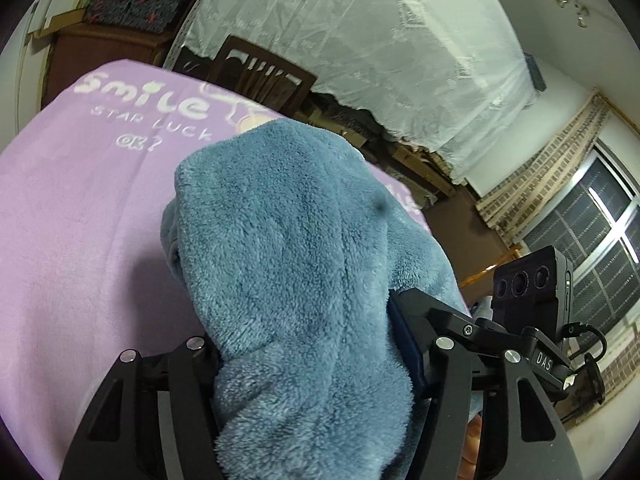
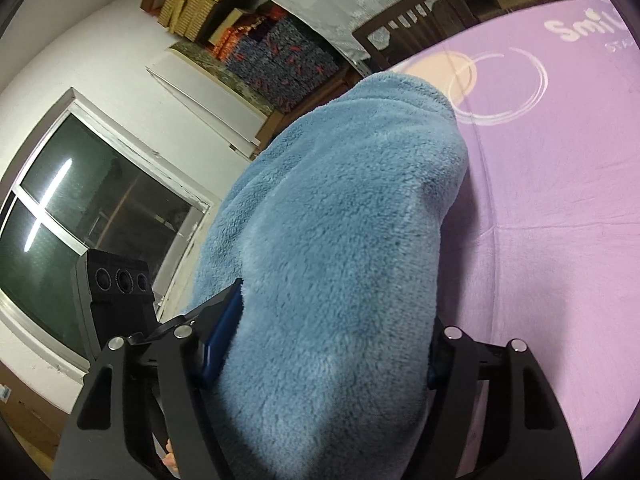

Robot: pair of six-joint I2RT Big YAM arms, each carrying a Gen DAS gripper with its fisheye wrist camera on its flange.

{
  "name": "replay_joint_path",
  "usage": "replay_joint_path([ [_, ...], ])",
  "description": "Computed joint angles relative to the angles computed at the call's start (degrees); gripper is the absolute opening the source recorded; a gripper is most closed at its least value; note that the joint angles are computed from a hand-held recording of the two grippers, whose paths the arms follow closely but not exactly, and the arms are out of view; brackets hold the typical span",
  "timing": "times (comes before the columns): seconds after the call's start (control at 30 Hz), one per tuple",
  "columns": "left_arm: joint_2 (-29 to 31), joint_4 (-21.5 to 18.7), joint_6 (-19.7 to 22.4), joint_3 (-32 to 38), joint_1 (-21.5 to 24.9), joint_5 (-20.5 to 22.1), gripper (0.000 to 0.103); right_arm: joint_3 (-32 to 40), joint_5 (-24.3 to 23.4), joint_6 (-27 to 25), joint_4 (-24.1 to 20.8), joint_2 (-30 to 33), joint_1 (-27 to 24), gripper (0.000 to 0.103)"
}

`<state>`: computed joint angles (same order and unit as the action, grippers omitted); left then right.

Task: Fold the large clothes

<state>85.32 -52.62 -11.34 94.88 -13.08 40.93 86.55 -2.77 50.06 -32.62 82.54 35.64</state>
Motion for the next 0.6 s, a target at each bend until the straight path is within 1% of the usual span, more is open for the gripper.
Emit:
replay_joint_path([
  [0.17,-5.83,0.52,-0.79,-2.96,-1.39,-0.95,0.065,-0.64,2.71,0.85,-1.80,-4.03,2.34,0.069],
  [0.3,-11.37,-0.73,-0.85,-4.72,-2.42,-1.60,0.065,-1.43,6.65,0.72,-3.60,-8.14,5.75,0.069],
  [0.4,-15.83,-2.05,-0.50,-5.87,-3.73,-3.34,0.066,-1.92,10.53,0.89,-5.05,-11.49,9.37,0.069],
  [0.53,-22.15,-3.95,-0.95,-7.89,-6.33,-6.05,0.066,-2.71,17.53,1.56,-7.53,-16.04,15.88,0.069],
  [0.6,-25.77,-4.97,-1.61,-9.65,-8.40,-7.86,0.066,-3.60,21.00,2.34,-8.61,-18.11,19.23,0.069],
])
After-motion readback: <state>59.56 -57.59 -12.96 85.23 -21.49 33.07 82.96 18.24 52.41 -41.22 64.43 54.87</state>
